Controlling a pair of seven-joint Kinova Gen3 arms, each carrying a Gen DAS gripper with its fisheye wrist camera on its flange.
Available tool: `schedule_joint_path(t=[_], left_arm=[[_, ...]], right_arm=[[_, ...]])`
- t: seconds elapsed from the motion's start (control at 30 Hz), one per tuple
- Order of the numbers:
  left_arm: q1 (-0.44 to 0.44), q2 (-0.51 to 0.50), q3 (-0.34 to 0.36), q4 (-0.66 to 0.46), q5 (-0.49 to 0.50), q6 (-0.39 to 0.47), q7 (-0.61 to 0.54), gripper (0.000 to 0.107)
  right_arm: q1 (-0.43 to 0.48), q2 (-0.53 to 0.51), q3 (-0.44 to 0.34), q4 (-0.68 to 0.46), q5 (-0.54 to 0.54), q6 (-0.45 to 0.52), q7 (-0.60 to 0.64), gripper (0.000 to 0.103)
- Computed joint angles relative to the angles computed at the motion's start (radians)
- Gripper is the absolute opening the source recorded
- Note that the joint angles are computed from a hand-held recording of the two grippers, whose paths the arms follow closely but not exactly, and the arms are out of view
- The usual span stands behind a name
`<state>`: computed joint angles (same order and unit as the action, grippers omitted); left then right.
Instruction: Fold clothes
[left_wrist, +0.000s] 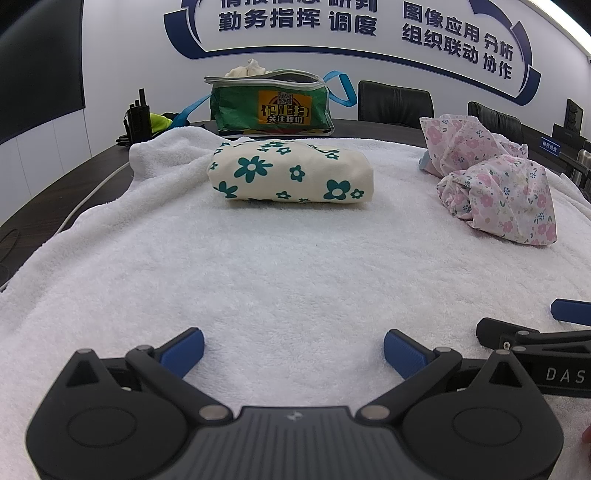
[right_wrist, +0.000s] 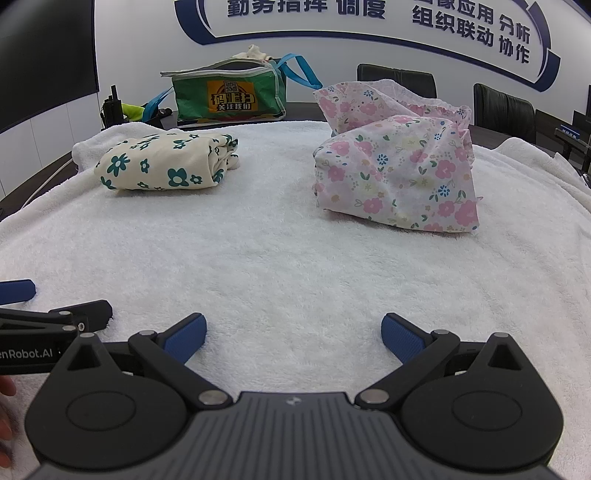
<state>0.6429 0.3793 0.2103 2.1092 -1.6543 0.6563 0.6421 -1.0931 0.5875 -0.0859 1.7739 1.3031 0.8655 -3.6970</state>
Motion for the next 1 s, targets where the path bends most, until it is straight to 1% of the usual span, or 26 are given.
schedule_joint_path(t=[0.4, 1.0], left_arm=[[0.0, 0.0, 0.001, 0.0, 0.001, 0.002, -0.001, 0.103], [0.001, 0.0, 0.0, 0.0, 0.003, 0.002, -0.002, 0.103]], right_arm=[[0.001, -0.004, -0.003, 0.011, 0.016, -0.002, -0.031, 0.102], [0.004, -0.005, -0.007, 0.011, 0.014, 0.002, -0.031, 0.102]])
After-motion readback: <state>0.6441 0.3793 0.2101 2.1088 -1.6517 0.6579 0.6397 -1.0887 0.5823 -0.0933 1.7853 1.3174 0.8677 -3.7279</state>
